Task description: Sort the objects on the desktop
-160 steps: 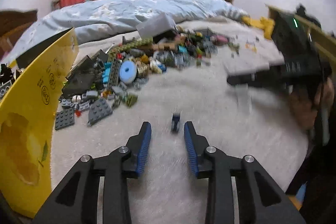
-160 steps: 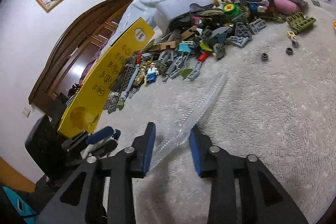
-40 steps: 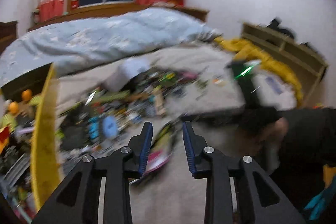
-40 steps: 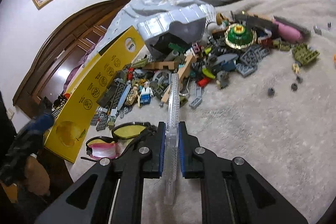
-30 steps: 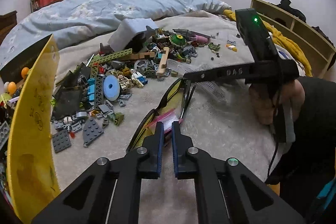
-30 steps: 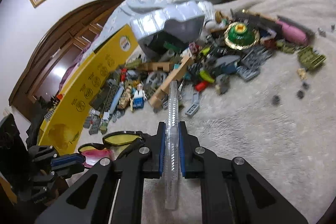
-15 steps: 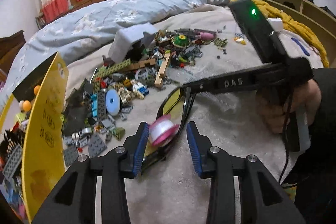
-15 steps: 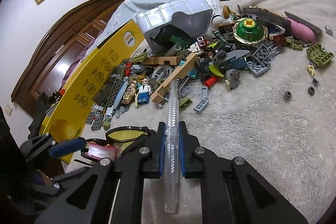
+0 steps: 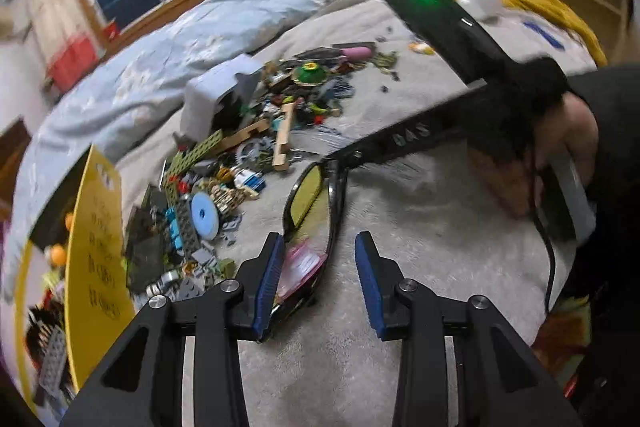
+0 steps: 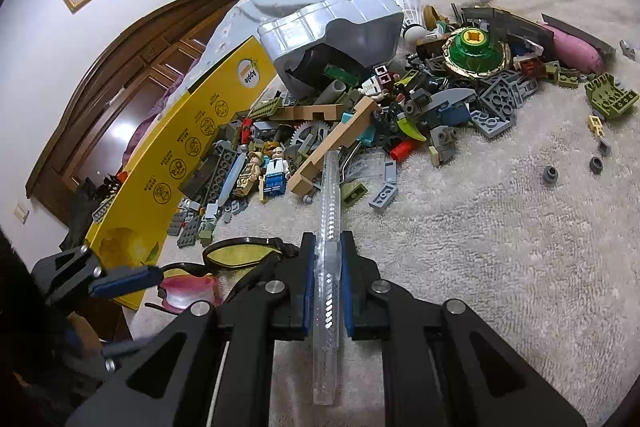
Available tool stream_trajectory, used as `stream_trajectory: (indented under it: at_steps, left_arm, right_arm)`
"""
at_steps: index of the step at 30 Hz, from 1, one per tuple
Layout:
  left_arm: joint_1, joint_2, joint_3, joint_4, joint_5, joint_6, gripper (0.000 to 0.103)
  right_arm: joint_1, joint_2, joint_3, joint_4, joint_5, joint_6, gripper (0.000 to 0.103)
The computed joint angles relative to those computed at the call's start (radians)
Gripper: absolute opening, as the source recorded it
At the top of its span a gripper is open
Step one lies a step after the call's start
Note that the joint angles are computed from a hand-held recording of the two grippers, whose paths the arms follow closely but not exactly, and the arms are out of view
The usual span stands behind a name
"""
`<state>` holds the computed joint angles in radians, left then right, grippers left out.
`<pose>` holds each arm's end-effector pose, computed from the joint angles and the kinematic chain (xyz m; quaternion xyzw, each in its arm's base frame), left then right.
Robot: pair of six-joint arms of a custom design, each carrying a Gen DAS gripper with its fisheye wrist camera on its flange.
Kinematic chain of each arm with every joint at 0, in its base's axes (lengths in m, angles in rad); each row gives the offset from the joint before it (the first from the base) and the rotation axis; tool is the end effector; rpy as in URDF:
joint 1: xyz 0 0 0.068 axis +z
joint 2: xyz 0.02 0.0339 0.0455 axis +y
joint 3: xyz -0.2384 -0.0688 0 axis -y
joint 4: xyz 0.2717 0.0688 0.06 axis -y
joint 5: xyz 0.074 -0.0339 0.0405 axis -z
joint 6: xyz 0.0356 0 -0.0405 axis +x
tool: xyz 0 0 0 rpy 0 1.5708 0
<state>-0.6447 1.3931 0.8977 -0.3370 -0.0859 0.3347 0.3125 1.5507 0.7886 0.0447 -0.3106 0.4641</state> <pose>0.2569 -0.1893 0.1908 0.4246 0.8295 -0.0161 0.3624 0.3149 0.1132 0.1367 0.0043 0.9016 0.2851 0.3251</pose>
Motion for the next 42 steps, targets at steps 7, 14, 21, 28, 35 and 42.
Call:
stream_trajectory:
  at_steps: [7,14,21,28,35,42]
  left_arm:
    - [-0.005,0.073,0.028,0.042,-0.096,0.051,0.033]
    - [0.010,0.052,-0.005,0.080,-0.077,0.044,0.024]
    - [0.004,-0.020,-0.078,0.165,-0.051,0.004,0.002]
    - [0.019,-0.034,-0.058,0.121,-0.019,-0.029,0.002]
    - [0.003,-0.021,-0.059,0.087,-0.005,-0.051,0.023]
    - [-0.024,-0.007,-0.070,0.093,-0.030,-0.039,0.023]
  right_arm:
    - [0.004,0.015,0.008,0.004,0.005,0.004,0.010]
    - [-0.002,0.018,0.007,0.010,-0.007,0.008,0.010]
    - [-0.002,0.019,0.008,0.008,-0.006,0.007,0.010]
    - [-0.001,0.021,0.008,0.010,-0.006,0.008,0.010]
    - [-0.002,0.023,0.010,0.007,-0.005,0.005,0.010]
    - [-0.002,0.021,0.010,0.008,-0.005,0.006,0.010]
